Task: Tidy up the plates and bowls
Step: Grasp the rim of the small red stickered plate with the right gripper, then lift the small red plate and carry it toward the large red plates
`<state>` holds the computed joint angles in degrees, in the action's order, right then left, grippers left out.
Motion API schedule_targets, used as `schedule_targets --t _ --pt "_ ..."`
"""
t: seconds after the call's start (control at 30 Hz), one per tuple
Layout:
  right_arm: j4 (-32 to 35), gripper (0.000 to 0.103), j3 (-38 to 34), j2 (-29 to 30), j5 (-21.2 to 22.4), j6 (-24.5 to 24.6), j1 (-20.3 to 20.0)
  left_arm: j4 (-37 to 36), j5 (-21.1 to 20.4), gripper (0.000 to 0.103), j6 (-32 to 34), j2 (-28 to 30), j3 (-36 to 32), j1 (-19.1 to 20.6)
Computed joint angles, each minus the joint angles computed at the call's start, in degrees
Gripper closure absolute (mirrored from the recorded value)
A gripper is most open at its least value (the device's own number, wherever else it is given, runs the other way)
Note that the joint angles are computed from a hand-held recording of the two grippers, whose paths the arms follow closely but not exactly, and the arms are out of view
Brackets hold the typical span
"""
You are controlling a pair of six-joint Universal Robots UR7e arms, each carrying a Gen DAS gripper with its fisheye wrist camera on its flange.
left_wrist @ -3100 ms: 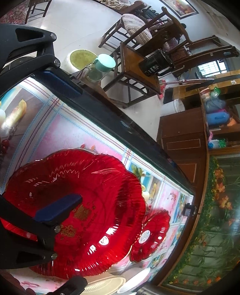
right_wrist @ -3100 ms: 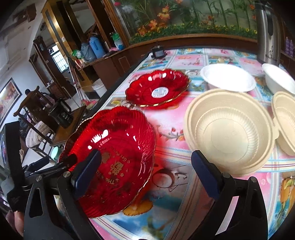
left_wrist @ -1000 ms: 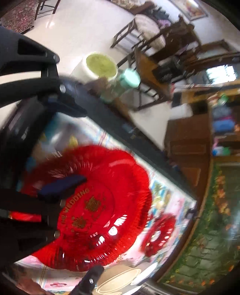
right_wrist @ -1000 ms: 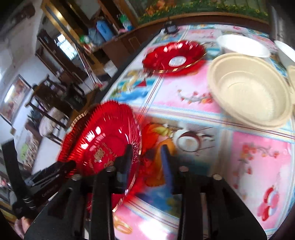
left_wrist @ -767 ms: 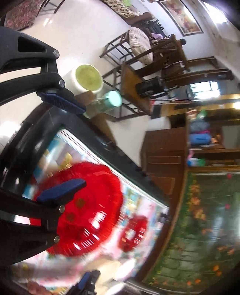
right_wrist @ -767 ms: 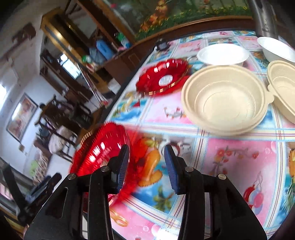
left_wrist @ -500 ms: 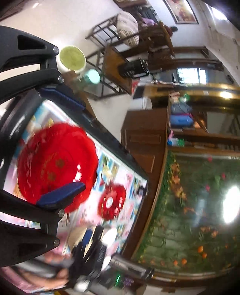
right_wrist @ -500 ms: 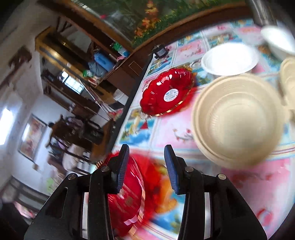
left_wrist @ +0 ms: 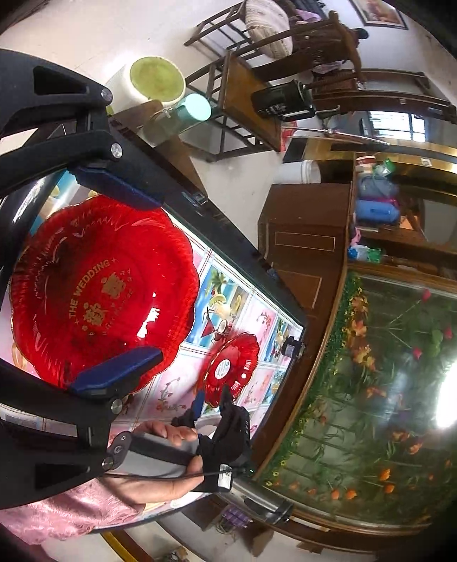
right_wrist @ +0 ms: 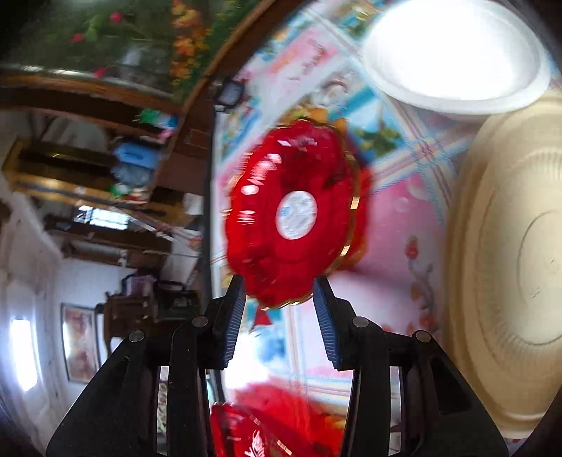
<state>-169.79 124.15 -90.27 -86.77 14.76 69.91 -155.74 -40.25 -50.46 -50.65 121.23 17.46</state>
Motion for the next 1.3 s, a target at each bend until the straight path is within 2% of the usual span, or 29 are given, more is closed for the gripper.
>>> schedule_targets --t 0.1,0.33,0.4,0.5,0.53,0.57,0.6,0.67,0.8,1.03,1.3 --pt "1.63 0.063 -0.62 0.26 -0.82 1.28 -0.04 0.04 -0.43 0.023 -0.12 -0.02 0.24 0.05" --pt "1.39 0.063 -3.34 3.61 -8.34 3.36 1.59 -0.05 -2.97 0.023 0.07 0.27 -0.2 1.02" --pt "0.36 0.063 -4.01 4.49 -8.1 3.73 1.37 0.1 -4.35 0.023 0.1 0.37 -0.57 1.51" --pt "0.11 0.064 -6.11 6.34 -12.35 3.32 3.06 0.73 -5.2 0.023 -0.22 -0.02 -0.73 1.91" --pt "-0.16 0.068 -6.54 6.87 -12.7 2.56 3.27 0.85 -5.4 0.023 -0.35 -0.14 -0.79 2.0" --pt "-0.4 0.084 -6.7 7.21 -13.24 1.94 3.38 0.9 -5.54 0.023 -0.53 -0.23 -0.77 2.03" --pt "-0.15 0.089 -6.91 7.54 -13.61 1.42 3.35 0.91 -5.79 0.023 -0.67 -0.37 -0.77 2.11" --pt "-0.74 0.09 -6.73 7.73 -11.9 0.62 2.68 0.89 -6.1 0.023 -0.57 -0.43 -0.94 2.3" --pt "-1.62 0.09 -6.13 7.43 -12.28 -0.58 2.93 1.42 -7.64 0.023 -0.12 -0.11 -2.05 3.55" --pt "-3.02 0.091 -2.62 4.15 -8.06 -3.44 2.7 5.13 -8.24 0.023 -2.81 0.34 -3.69 5.58" --pt "1.15 0.092 2.65 -4.21 1.54 -4.87 -1.47 5.98 -11.64 0.023 -3.54 1.0 -4.6 5.1"
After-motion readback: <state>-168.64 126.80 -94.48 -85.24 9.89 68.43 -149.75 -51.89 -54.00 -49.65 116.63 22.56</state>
